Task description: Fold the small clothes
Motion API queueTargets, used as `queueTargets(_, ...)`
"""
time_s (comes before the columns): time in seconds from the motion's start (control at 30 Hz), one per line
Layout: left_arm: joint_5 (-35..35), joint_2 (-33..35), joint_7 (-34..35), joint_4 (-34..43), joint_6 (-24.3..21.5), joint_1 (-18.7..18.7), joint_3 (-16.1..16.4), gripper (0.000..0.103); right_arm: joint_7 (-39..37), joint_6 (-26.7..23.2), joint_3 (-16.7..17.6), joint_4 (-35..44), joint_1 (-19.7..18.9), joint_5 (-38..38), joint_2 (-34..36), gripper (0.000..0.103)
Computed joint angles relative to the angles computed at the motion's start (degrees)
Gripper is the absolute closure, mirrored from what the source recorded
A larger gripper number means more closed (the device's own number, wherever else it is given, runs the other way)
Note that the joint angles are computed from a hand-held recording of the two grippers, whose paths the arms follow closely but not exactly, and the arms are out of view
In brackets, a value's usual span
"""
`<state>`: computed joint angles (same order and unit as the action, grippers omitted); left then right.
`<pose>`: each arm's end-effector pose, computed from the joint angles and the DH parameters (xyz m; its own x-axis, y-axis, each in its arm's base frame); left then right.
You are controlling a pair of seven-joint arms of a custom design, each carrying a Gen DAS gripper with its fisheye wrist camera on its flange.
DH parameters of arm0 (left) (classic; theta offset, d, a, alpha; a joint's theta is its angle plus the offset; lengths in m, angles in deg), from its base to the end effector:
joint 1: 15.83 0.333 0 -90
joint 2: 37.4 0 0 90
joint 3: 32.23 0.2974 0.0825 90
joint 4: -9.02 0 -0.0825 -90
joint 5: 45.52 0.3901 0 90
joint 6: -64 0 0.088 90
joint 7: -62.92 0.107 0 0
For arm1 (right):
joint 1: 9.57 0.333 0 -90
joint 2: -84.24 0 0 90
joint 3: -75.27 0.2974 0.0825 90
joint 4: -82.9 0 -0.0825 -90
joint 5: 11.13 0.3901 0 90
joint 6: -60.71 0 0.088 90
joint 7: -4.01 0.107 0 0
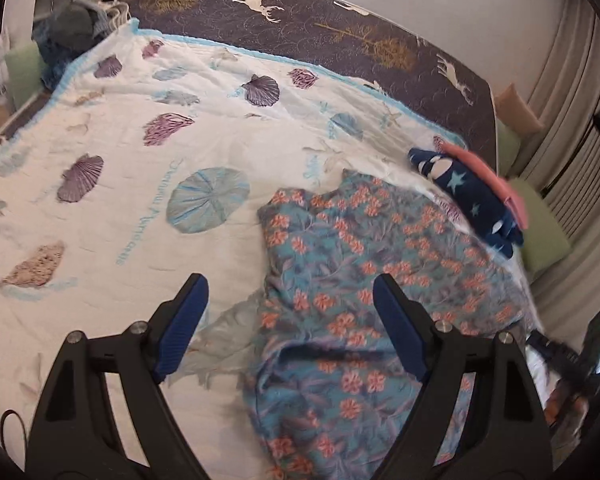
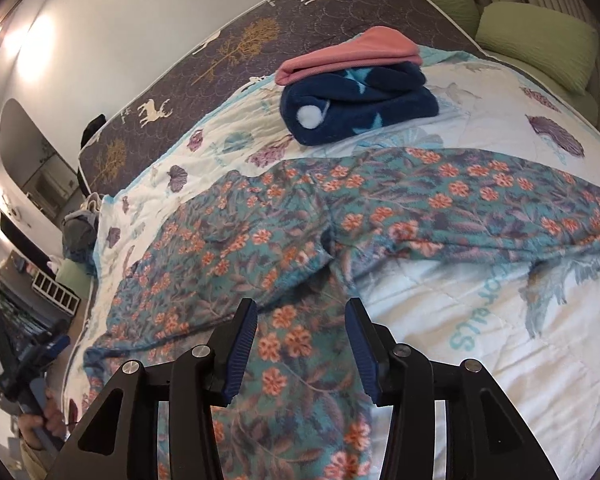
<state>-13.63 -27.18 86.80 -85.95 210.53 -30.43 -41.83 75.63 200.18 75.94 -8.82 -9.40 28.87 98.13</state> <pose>0.6094 -0.2727 0.5659 0.2469 -0.9182 0.3099 -0.6313 -0.3950 -0.6674 0.6822 0.0109 0.5372 0.0952 -0.8784 -0.4683 -0.8003 0.2122 -0.5608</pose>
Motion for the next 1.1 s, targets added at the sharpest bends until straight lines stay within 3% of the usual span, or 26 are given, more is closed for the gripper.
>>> queueTargets(0.1,-8.75,5.84,8.79,5.62,-0.18,2.53,-1.11,0.025,0.74,0.29,-0.23,-0.33,0.15,-0.97,-0.13,0.056)
queueTargets(0.17,-20.06,11.8,18.04,11.47,-1.47,5.8,-3.84,0.044,0.92,0.67,-0.12,-0.65,0.21,-0.78,-0.33,0.056)
queueTargets(0.2,-23.93,15.65,20.67,16.12,-4.48,6.55,-4.45,0.047,0.73,0.81,0.0,-0.9,0.22,-0.51,-0.53,0.056)
queueTargets(0.27,-27.59,22.22,23.96,24.2,-8.44,6.64,-4.35,0.048,0.21,1.11,0.12,-1.43,0.37,-0.34,-1.03,0.056)
queueTargets(0.37,-28.42,24.93,23.66,28.09,-6.5,5.71,-2.78,0.051,-0.03,1.54,-0.03,-2.04,0.72,-0.88,-1.66,0.055)
queueTargets(0.4,-30.05,25.47,23.49,29.02,-5.87,6.1,-3.22,0.082,0.32,1.67,-0.18,-2.06,0.84,-1.31,-1.65,0.054)
queueTargets(0.43,-30.24,25.43,23.26,29.67,-6.09,5.82,-2.94,0.097,0.79,1.71,-0.31,-1.95,0.95,-1.77,-1.54,0.052)
queueTargets(0.53,-18.35,18.65,15.8,22.53,0.75,-0.15,4.38,0.097,2.97,2.15,-0.63,-1.7,1.0,-2.61,-0.87,0.052)
queueTargets(0.6,-5.68,16.44,9.67,21.9,-2.16,-5.11,9.79,0.097,3.51,2.14,-0.53,-1.53,0.82,-2.42,-0.46,0.052)
queueTargets(0.67,0.49,17.1,8.53,24.3,-9.22,-6.79,11.1,0.096,4.08,2.05,-0.44,-1.49,0.84,-2.75,-0.2,0.052)
queueTargets(0.73,0.08,18.46,10.47,26.37,-13.54,-5.38,9.43,0.094,3.83,1.49,-0.14,-1.34,0.67,-2.27,-0.08,0.052)
queueTargets(0.8,-2.56,18.56,12.04,26.34,-16.2,-3.09,6.96,0.081,2.88,1.69,0.15,-1.95,0.55,-1.34,-0.6,0.052)
queueTargets(0.87,-3.45,16.71,10.08,23.11,-15.33,-2.02,5.8,0.063,2.16,2.15,0.15,-2.68,0.61,-0.97,-1.25,0.051)
queueTargets(0.93,-4.56,14.57,9.52,19.09,-12.28,-0.92,4.37,0.058,2.14,2.15,-0.1,-2.81,0.67,-1.29,-1.46,0.052)
queueTargets(1.03,-7.1,12.77,13.94,15.01,-9.54,0.55,1.02,0.056,2.25,2.15,-0.4,-2.74,0.62,-1.67,-1.51,0.051)
queueTargets(1.07,-6.09,13.52,15.01,16.15,-11.57,-0.75,1.45,0.055,2.11,2.23,-0.43,-2.81,0.56,-1.62,-1.58,0.051)
queueTargets(1.1,-2.95,14.87,15.83,18.18,-16.8,-4.04,3.65,0.055,2.05,2.27,-0.47,-2.89,0.5,-1.58,-1.64,0.051)
